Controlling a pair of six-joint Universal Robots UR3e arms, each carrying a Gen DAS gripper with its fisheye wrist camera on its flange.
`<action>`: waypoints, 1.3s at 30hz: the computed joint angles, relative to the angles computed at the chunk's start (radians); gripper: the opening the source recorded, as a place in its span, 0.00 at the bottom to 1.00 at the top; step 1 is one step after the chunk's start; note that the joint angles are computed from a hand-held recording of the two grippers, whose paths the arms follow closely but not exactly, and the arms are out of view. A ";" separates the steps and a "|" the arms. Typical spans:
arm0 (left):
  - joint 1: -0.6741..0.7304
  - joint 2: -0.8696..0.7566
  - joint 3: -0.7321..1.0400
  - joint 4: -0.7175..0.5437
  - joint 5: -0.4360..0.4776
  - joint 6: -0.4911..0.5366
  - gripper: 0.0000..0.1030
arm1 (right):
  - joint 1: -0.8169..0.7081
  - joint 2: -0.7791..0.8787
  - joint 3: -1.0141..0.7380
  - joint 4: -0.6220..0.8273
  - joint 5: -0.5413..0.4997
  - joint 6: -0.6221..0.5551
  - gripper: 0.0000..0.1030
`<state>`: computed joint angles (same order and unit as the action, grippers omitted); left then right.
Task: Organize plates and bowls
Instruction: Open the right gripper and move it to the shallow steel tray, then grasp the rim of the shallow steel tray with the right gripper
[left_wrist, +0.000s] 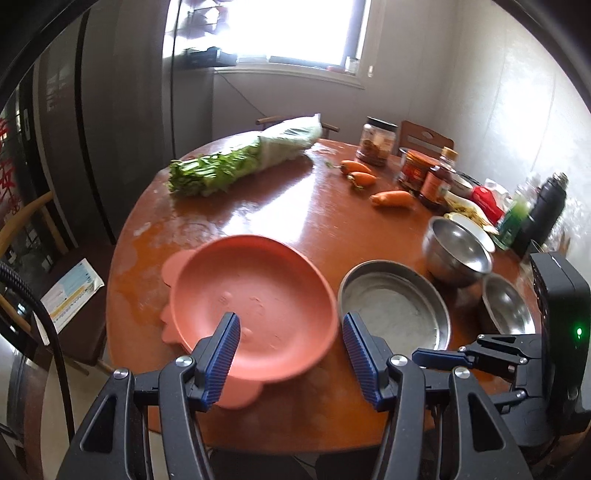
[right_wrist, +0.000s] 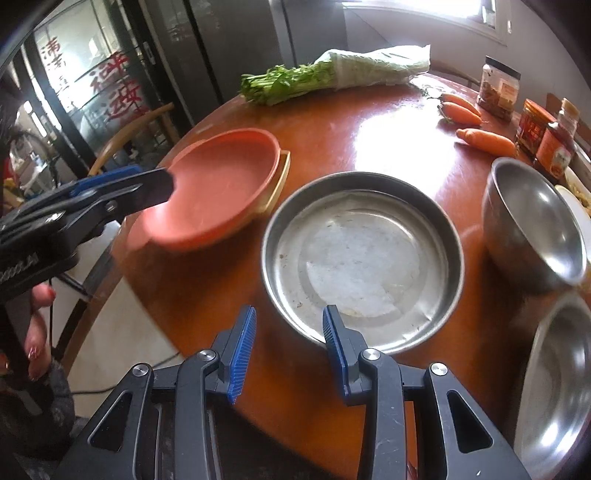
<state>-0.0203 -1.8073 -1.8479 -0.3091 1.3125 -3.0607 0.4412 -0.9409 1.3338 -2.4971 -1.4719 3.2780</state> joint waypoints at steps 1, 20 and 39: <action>-0.013 0.010 -0.015 0.003 0.010 -0.005 0.56 | 0.002 -0.021 0.037 -0.018 0.001 0.001 0.37; -0.176 -0.012 -0.094 0.026 0.123 -0.123 0.56 | -0.045 -0.203 0.341 -0.271 -0.136 0.139 0.40; -0.271 -0.173 0.055 -0.008 0.183 -0.232 0.56 | -0.066 -0.017 0.111 -0.146 -0.174 0.050 0.19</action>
<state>-0.2918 -1.9799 -1.7927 -0.3176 1.4950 -3.2927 0.3756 -0.9583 1.4450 -2.6427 -1.6463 3.3282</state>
